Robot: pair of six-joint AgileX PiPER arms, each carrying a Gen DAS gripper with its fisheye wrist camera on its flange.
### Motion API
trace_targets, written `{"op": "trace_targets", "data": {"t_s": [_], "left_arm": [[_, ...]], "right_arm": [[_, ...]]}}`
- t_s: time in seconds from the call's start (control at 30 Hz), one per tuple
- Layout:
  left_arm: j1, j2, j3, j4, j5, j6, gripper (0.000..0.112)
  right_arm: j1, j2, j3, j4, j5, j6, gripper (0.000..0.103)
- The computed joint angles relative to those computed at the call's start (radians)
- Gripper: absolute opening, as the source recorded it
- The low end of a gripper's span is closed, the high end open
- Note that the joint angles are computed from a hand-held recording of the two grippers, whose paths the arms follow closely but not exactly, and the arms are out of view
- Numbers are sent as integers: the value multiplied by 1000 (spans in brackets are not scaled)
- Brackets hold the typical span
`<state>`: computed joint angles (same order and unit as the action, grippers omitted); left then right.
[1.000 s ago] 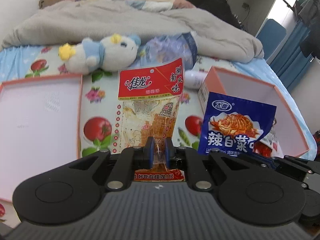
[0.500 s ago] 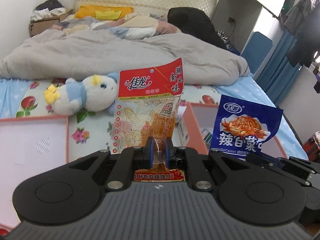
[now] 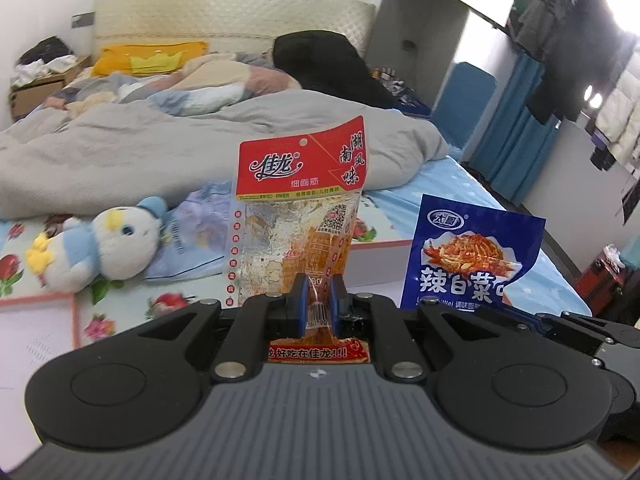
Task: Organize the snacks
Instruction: 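Carry both held packets up and over into the pink box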
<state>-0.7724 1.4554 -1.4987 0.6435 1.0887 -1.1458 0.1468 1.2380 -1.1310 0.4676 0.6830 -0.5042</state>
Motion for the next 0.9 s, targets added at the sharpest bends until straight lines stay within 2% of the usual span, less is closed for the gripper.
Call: {"op": "trace_targets", "data": {"t_s": [0.37, 0.5, 0.6, 0.73, 0.9], "left_arm": [[43, 300, -240, -154, -86, 124, 13], [69, 395, -290, -230, -123, 183, 13], [84, 469, -343, -281, -119, 235, 13], [112, 525, -362, -346, -128, 273, 13], [132, 525, -316, -371, -164, 282, 13]], "right_arm": [[-183, 121, -43, 84, 23, -136, 10], [-200, 189, -56, 51, 17, -119, 10], [-202, 234, -59, 40, 15, -112, 10], [-200, 285, -60, 30, 10, -109, 10], [-200, 301, -48, 20, 10, -102, 10]]}}
